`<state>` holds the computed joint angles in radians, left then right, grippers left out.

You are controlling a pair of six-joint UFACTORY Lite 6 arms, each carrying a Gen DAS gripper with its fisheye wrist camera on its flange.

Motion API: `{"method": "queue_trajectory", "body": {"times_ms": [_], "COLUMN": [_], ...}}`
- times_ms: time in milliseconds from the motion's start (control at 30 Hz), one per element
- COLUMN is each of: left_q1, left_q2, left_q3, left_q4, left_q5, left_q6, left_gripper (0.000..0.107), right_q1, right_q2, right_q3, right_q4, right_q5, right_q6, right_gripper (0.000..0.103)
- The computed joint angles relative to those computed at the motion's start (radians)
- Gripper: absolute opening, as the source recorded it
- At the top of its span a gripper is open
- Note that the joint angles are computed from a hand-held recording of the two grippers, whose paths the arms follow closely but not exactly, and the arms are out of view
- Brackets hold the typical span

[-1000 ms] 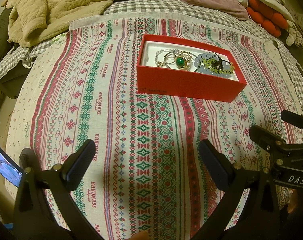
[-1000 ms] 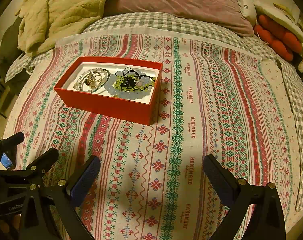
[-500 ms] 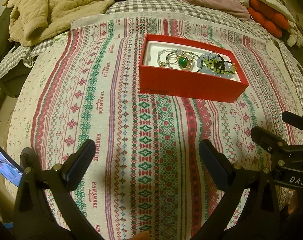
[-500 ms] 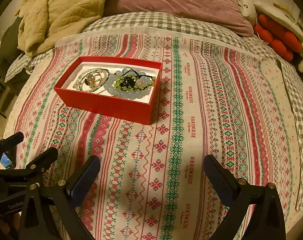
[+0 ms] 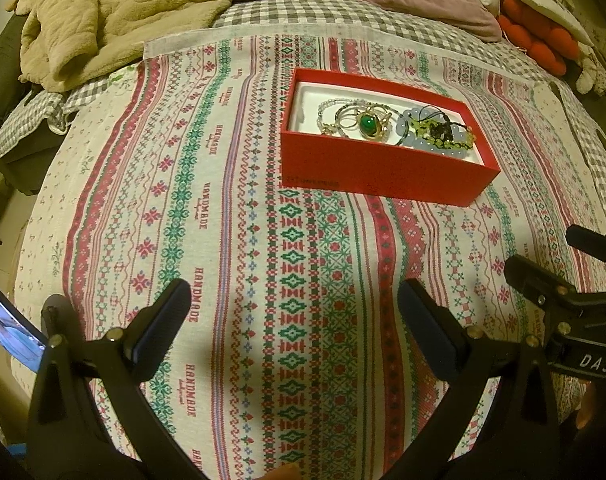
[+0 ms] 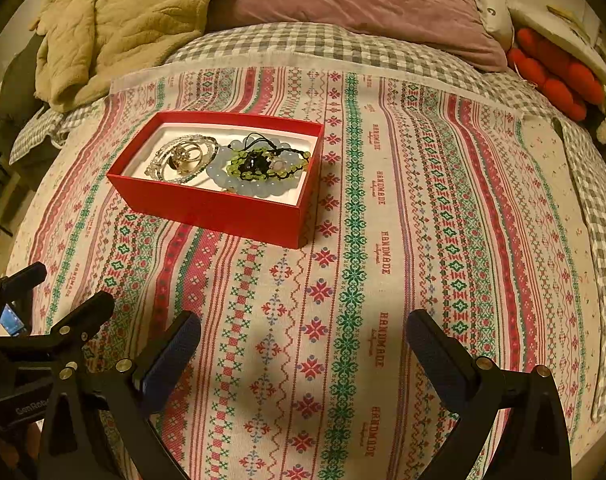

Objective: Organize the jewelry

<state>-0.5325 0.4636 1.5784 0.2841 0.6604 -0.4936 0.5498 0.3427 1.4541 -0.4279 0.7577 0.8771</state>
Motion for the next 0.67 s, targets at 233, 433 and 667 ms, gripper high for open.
{"method": "queue_trajectory", "body": {"times_ms": [233, 433, 667], "left_q1": [0.001, -0.003, -0.004], "left_q2": [0.001, 0.001, -0.005], "left_q3": [0.005, 0.006, -0.004], "left_q4": [0.009, 0.015, 0.018], "left_q5": [0.002, 0.002, -0.003], "left_q6": [-0.013, -0.020, -0.021], "left_gripper": [0.102, 0.102, 0.102], "right_q1": [-0.002, -0.002, -0.006], "right_q2": [0.001, -0.003, -0.019], "right_q3": [0.003, -0.006, -0.035], "right_q4": [0.004, -0.002, -0.009], "right_q5": [0.002, -0.002, -0.011], "right_q6": [-0.005, 0.000, 0.008], "right_gripper": [0.103, 0.103, 0.103]}}
